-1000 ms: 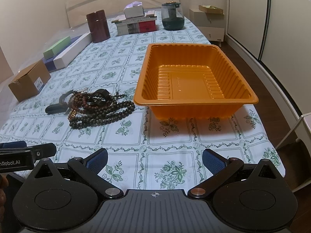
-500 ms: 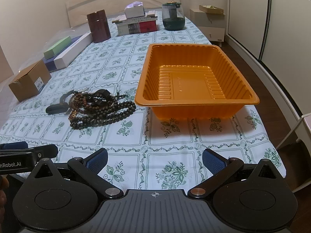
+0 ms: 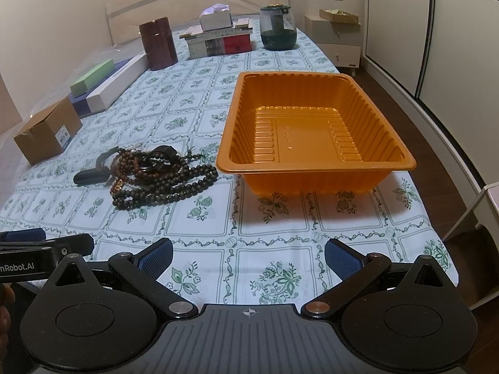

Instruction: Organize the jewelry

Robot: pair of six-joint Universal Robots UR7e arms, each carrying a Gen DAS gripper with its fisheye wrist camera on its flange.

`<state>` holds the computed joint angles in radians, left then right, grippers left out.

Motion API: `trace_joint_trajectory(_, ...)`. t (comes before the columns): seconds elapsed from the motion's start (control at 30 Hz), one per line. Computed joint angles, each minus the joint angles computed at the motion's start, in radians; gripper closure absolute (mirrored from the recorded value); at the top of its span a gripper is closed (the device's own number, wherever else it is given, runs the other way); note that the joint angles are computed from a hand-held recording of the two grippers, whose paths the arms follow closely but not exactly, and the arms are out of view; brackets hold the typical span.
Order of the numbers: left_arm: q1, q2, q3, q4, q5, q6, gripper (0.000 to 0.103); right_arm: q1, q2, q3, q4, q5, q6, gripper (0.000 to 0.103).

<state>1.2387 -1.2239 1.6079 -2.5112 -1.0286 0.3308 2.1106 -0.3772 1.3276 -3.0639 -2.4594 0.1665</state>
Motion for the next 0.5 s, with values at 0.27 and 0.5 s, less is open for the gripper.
trace_joint_trajectory(0.27, 0.000, 0.000, 0.000, -0.001, -0.001, 0.001, 0.001, -0.001, 0.001, -0.001, -0.001, 0.000, -0.001, 0.000)
trace_joint_trajectory(0.5, 0.000, 0.002, -0.003, 0.000, -0.001, 0.000, 0.001, -0.001, 0.001, 0.000, 0.001, 0.000, 0.005, 0.000)
